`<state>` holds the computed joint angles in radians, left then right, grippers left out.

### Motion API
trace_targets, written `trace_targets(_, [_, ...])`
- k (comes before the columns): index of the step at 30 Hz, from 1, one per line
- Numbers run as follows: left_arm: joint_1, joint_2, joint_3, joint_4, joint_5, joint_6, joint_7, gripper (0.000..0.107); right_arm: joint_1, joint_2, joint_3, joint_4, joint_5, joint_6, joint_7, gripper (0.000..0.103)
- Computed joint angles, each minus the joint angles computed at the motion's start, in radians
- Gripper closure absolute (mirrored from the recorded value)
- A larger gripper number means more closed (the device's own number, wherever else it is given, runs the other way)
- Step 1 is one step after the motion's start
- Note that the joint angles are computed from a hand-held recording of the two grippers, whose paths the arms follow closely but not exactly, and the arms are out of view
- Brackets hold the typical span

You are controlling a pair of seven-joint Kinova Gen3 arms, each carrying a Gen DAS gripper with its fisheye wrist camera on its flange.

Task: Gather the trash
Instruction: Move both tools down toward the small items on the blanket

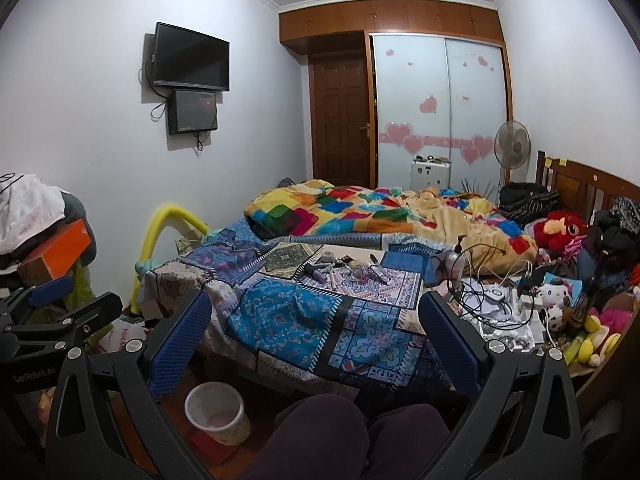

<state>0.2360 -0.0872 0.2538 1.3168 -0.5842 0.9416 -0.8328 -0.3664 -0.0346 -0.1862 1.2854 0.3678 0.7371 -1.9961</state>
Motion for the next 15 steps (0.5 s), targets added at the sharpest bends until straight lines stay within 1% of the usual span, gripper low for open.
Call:
trace_targets(2, [-0.006, 0.021, -0.017, -0.02, 0.027, -0.013, -0.02, 0.004, 0.004, 0.016, 0.009, -0.022, -0.011, 0.01, 0.011, 0.0])
trace_targets(5, [-0.005, 0.074, -0.048, -0.084, 0.079, -0.011, -0.057, 0.004, 0.01, 0.044, 0.026, -0.061, -0.021, 0.03, 0.024, 0.0])
trace_targets(8, [0.007, 0.135, -0.081, -0.156, 0.097, -0.005, -0.079, 0.004, 0.012, 0.085, 0.048, -0.119, -0.033, 0.06, 0.039, 0.0])
trace_targets(12, [0.019, 0.207, -0.133, -0.238, 0.15, -0.015, -0.122, 0.004, 0.033, 0.141, 0.083, -0.207, -0.117, 0.102, 0.096, 0.0])
trace_targets(15, [0.035, 0.281, -0.168, -0.327, 0.173, -0.002, -0.138, 0.004, 0.046, 0.201, 0.106, -0.294, -0.162, 0.148, 0.131, 0.0])
